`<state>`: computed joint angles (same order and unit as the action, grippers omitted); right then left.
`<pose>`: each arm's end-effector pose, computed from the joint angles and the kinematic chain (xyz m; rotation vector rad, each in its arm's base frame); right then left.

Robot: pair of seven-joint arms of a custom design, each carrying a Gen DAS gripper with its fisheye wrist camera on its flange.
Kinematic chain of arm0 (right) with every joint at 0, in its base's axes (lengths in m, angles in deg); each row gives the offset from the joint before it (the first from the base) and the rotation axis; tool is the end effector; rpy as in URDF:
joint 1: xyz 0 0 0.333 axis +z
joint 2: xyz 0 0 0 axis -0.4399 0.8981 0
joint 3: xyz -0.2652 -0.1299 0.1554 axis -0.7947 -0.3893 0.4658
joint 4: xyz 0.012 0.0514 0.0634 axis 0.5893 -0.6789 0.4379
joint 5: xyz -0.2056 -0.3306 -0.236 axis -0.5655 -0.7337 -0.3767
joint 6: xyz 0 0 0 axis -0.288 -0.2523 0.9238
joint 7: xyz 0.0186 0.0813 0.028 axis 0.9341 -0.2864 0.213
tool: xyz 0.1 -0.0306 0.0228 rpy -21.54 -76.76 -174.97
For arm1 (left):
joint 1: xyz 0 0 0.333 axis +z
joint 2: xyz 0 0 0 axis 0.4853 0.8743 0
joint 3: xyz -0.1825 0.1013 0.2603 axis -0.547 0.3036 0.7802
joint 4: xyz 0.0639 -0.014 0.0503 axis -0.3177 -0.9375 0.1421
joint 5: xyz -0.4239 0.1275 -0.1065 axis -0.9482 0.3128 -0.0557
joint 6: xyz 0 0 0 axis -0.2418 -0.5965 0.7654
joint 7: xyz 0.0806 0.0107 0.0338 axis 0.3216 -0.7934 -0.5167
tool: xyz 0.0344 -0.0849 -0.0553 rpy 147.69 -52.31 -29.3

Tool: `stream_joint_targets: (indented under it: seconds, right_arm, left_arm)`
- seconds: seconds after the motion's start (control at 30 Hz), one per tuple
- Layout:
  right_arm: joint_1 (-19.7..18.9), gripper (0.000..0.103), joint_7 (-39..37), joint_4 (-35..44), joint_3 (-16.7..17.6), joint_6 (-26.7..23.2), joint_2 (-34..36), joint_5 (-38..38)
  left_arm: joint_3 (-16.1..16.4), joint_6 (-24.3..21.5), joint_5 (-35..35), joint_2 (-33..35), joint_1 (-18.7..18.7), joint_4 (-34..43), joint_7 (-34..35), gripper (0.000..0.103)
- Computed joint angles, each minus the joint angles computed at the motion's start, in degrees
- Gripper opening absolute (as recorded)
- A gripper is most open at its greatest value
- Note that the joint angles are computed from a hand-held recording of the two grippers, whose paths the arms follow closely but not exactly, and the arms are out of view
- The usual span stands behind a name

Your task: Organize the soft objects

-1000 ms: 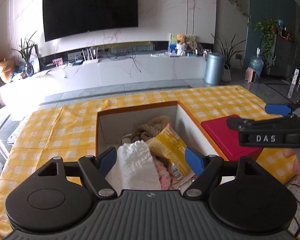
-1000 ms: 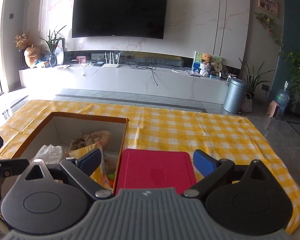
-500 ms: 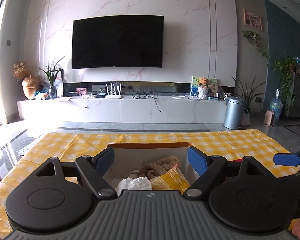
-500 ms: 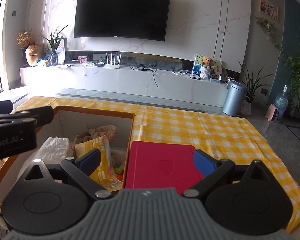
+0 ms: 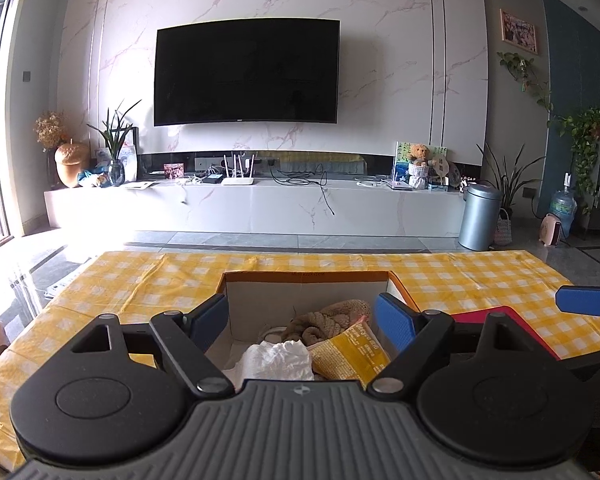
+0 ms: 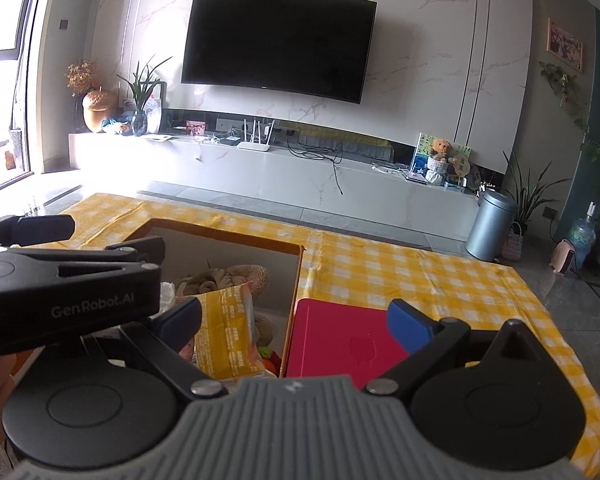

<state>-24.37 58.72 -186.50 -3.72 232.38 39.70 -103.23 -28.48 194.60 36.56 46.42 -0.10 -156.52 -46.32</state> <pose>0.4537 0.3096 0.5899 -1.7922 1.2955 -0.8997 0.5169 -0.4807 0.5410 -1.5395 1.4499 -0.9939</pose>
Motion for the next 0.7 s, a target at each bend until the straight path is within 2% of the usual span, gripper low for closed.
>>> stream_joint_targets:
  seconds: [0.1, 0.2, 0.7]
  right_arm:
    - [0.45, 0.097, -0.55, -0.32, -0.6, 0.58, -0.12, 0.49]
    - [0.57, 0.097, -1.21, -0.7, -0.85, 1.11, -0.25, 1.24]
    - [-0.87, 0.097, -0.87, -0.18, 0.86, 0.17, -0.25, 0.95]
  left_arm:
    - [0.12, 1.12, 0.58, -0.4, 0.18, -0.61, -1.72, 0.098]
    - [-0.1, -0.07, 1.94, -0.4, -0.03, -0.64, -2.21, 0.098]
    - [-0.19, -1.45, 0.4, 0.08, -0.2, 0.02, -1.43, 0.097]
